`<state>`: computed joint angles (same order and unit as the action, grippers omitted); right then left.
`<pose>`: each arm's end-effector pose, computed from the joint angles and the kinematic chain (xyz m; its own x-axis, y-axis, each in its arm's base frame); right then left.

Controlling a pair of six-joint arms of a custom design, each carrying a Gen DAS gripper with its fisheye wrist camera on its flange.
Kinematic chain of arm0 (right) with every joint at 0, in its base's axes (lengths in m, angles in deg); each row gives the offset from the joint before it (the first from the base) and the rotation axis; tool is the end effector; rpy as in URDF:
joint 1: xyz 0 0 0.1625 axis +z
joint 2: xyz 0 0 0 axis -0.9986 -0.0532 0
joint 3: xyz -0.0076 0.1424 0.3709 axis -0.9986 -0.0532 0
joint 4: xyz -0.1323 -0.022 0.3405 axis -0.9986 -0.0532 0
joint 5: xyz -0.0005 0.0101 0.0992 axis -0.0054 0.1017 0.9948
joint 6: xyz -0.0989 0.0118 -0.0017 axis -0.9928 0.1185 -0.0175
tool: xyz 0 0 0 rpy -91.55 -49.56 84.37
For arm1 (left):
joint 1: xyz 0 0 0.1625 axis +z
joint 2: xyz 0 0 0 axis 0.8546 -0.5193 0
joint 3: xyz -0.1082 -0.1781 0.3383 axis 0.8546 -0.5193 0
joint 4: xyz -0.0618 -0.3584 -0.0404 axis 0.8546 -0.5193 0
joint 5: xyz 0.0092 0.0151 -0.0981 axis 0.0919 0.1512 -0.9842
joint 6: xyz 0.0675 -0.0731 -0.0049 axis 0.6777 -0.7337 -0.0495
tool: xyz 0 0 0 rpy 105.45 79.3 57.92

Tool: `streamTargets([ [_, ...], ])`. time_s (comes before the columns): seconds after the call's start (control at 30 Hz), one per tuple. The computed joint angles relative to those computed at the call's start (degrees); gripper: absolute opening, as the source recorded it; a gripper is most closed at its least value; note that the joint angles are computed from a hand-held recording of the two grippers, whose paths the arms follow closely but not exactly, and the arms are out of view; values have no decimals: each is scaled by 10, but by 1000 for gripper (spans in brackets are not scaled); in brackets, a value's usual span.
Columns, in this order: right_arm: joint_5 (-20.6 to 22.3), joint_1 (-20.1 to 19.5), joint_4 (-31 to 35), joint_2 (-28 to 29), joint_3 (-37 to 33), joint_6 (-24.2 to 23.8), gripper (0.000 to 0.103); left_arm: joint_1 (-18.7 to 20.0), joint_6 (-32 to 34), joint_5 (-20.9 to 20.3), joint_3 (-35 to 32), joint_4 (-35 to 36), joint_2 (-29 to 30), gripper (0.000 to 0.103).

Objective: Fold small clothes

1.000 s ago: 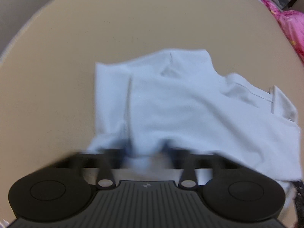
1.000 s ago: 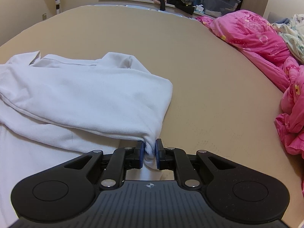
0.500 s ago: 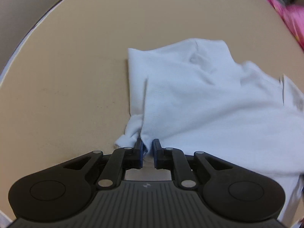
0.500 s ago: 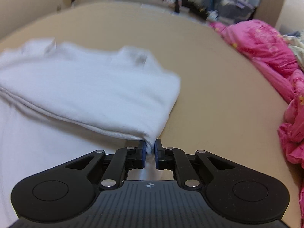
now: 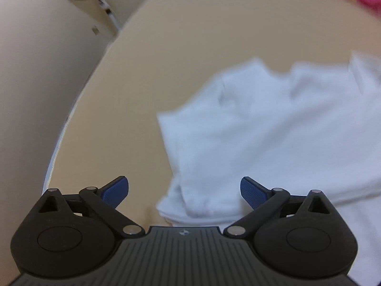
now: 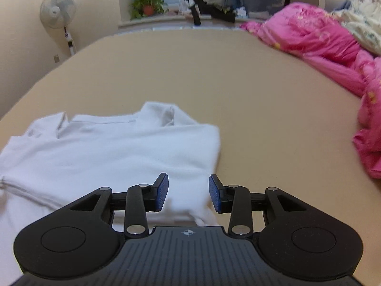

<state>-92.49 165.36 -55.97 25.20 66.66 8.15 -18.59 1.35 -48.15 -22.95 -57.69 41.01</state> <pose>-0.0444 -0.7736 0.4510 -0.7266 -0.2383 0.6445 -0.5872 0.7023 -0.4024 -0.3883 -0.6123 0.0250 -0.3683 -0.2877 -0.8841 0.2367 0.8906 -0.3884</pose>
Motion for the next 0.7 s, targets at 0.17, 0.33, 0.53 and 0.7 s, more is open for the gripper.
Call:
streamTargets([
  [0.17, -54, -11, -51, 1, 40, -40, 44, -12, -36, -25, 103, -61, -48, 103],
  [0.33, -16, -27, -45, -126, 184, 3, 67, -69, -73, -66, 245, -129, -117, 103],
  [0.53, 22, -56, -51, -248, 334, -28, 84, -121, -79, -153, 394, -273, -159, 103],
  [0.7, 22, -81, -64, -294, 393, -55, 84, -146, -89, -179, 441, -326, -164, 103],
])
